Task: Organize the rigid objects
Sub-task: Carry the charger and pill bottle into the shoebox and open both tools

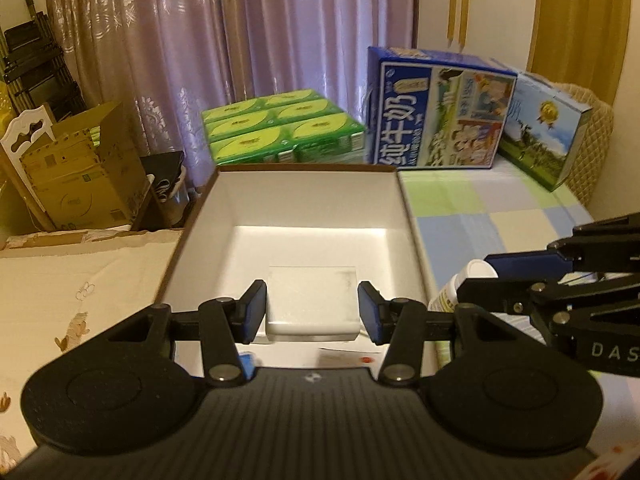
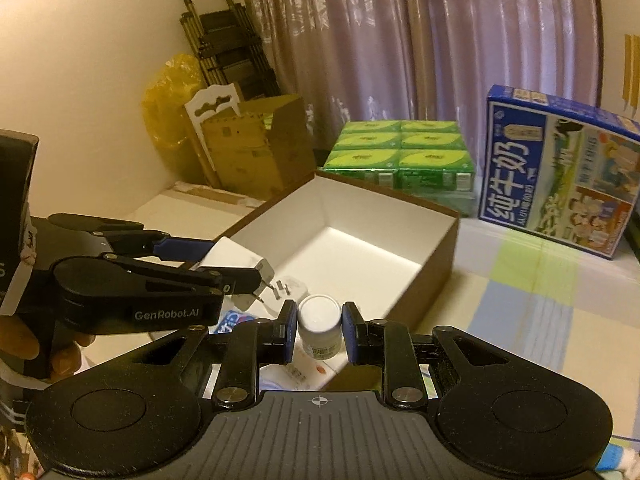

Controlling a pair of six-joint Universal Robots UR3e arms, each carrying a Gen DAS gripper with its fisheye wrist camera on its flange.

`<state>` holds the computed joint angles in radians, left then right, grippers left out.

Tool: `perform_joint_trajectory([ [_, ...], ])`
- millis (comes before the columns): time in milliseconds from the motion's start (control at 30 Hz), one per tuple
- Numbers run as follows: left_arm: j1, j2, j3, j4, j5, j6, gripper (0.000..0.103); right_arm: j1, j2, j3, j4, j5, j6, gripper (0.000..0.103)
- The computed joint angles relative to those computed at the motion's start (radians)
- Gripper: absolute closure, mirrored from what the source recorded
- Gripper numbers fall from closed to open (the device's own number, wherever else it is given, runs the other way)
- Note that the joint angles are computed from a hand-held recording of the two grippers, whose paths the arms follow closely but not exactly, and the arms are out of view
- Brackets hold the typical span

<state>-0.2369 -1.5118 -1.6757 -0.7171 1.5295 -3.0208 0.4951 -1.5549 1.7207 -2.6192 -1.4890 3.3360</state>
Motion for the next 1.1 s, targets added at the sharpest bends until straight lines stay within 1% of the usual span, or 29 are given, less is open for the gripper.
perform_joint_trajectory([
  [133,0.066,-0.041,0.014,0.005,-0.061,0.068,0.058,0.036,0.139,-0.119,0.007,-0.06,0.022,0.082],
  [233,0.097,-0.106,0.045,0.024,-0.096,0.111,0.058,0.051,0.226,-0.2,0.031,-0.099,0.037,0.082],
  [300,0.111,-0.151,0.08,0.015,-0.118,0.134,0.058,0.055,0.281,-0.253,0.048,-0.125,0.044,0.082],
  [533,0.134,-0.345,0.249,-0.012,-0.178,0.172,0.058,0.02,0.429,-0.402,0.1,-0.153,0.062,0.082],
  [800,0.127,-0.557,0.466,-0.066,-0.199,0.19,0.058,-0.029,0.538,-0.517,0.154,-0.149,0.064,0.082],
  [1100,0.11,-0.693,0.603,-0.085,-0.18,0.192,0.058,-0.058,0.589,-0.569,0.174,-0.139,0.061,0.082],
])
